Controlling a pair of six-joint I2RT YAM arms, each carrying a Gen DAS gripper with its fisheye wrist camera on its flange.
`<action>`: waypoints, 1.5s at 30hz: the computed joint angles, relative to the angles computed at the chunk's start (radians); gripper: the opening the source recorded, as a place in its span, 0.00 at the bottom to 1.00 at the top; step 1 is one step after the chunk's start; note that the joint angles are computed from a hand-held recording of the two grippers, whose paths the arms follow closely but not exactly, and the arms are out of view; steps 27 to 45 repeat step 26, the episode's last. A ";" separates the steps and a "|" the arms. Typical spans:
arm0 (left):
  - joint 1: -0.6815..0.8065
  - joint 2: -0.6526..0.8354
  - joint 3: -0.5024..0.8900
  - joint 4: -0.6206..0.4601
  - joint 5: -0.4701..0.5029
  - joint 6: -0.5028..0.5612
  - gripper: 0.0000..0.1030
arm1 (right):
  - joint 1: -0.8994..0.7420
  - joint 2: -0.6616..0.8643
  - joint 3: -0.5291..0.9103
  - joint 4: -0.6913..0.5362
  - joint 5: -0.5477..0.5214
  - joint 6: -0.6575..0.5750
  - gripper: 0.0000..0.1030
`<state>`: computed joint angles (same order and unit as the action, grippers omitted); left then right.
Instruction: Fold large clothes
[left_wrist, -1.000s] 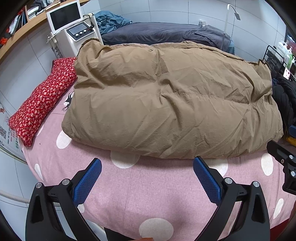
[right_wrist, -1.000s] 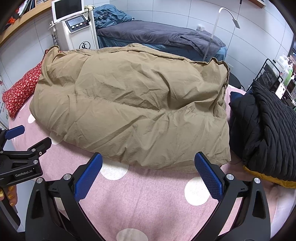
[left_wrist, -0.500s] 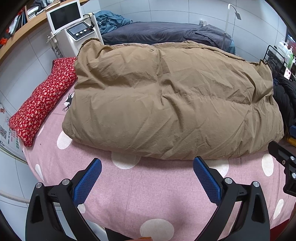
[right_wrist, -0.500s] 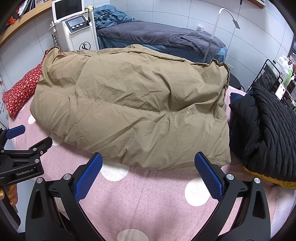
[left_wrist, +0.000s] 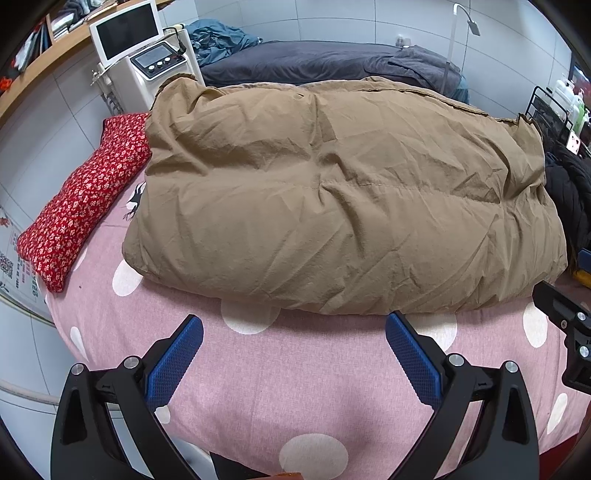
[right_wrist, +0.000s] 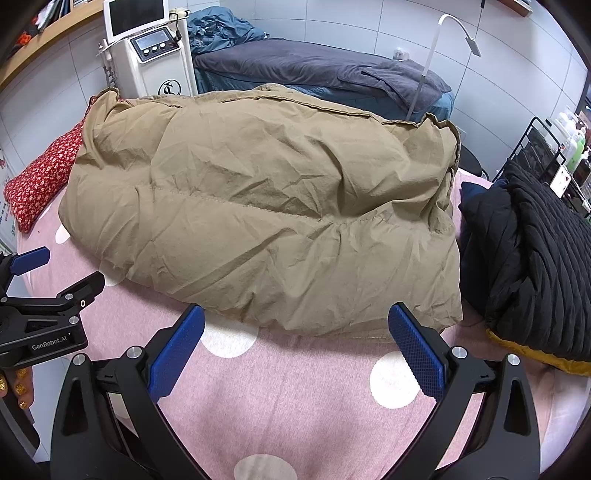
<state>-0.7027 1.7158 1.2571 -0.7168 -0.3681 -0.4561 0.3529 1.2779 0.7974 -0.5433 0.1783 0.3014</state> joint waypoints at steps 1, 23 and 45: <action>0.000 0.000 0.001 -0.001 0.000 0.000 0.94 | 0.000 0.001 0.000 0.000 0.000 0.000 0.96; 0.002 0.001 0.002 -0.015 0.004 -0.007 0.94 | 0.003 0.010 -0.003 -0.002 -0.001 0.004 0.96; 0.001 0.005 0.008 -0.017 0.007 -0.009 0.94 | 0.002 0.012 -0.002 -0.003 -0.002 0.003 0.96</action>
